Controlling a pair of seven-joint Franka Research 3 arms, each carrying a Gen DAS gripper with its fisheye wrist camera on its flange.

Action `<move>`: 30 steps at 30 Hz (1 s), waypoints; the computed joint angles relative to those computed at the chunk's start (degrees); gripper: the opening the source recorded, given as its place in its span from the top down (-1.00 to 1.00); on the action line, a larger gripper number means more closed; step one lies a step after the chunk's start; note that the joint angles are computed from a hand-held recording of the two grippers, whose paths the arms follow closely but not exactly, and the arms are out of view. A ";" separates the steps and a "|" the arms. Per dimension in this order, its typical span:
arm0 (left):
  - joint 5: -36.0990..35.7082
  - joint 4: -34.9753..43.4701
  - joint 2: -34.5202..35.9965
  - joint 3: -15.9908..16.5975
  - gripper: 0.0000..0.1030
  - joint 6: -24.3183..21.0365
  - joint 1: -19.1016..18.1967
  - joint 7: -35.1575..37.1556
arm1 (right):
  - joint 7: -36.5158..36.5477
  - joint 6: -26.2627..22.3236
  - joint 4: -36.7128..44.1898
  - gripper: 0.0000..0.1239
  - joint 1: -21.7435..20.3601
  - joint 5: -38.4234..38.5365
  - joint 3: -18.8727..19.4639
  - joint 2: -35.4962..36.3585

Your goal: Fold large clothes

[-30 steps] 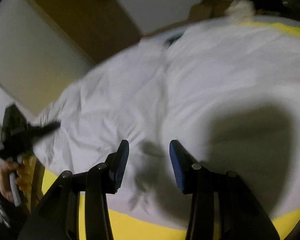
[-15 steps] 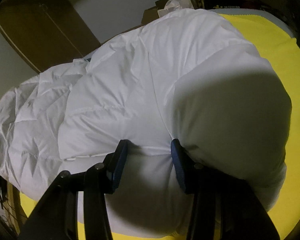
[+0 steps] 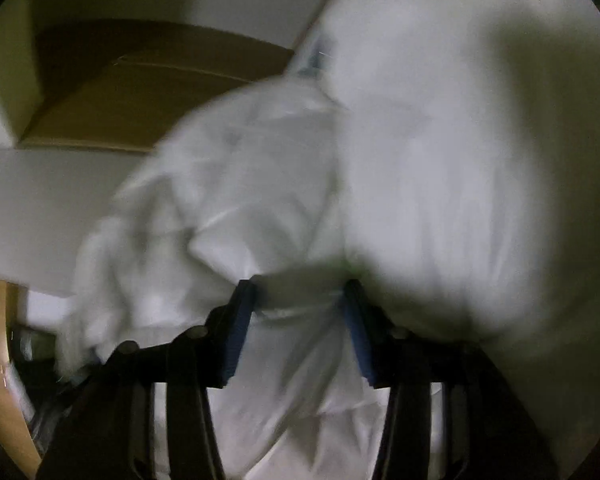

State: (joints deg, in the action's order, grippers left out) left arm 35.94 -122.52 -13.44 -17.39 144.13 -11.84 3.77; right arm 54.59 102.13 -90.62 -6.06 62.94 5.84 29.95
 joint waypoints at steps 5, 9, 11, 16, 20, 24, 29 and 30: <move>2.35 3.08 1.67 -1.00 0.57 -1.07 -0.62 0.46 | -2.99 -2.50 -3.13 0.25 -3.27 1.06 -1.66 -5.26; 6.29 7.54 5.10 -2.21 0.57 -1.19 -1.75 -0.34 | -11.88 22.35 -16.00 0.04 -2.00 -2.91 -8.19 -18.66; 8.49 11.41 8.54 -2.52 0.57 -1.36 -2.91 -0.80 | -12.38 24.90 -16.48 0.05 -1.63 -4.62 -9.86 -18.19; 11.04 25.06 21.16 -1.89 0.57 -3.50 -8.45 2.10 | -10.72 13.60 -8.89 0.11 -4.76 -8.85 -7.95 -9.67; 8.84 37.08 32.16 -0.86 0.57 -6.54 -13.08 9.20 | -11.32 8.38 -6.07 0.05 -7.76 -5.75 -7.04 -7.15; 6.84 48.58 42.29 1.57 0.57 -9.22 -17.25 12.88 | -11.14 3.64 -7.93 0.08 -13.14 3.95 -7.28 -7.99; 3.72 58.97 51.76 4.79 0.57 -11.07 -21.42 16.15 | -13.55 5.49 -13.40 0.05 -16.04 6.83 -11.15 -12.68; 3.43 59.57 52.51 5.48 0.57 -11.07 -22.19 16.71 | -13.75 6.26 -13.89 0.05 -16.22 6.33 -11.86 -13.15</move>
State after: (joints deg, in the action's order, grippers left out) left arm 39.37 -62.95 39.07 -11.90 133.07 -34.04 20.47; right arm 40.84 108.39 -104.51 -22.28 69.27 -6.02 16.80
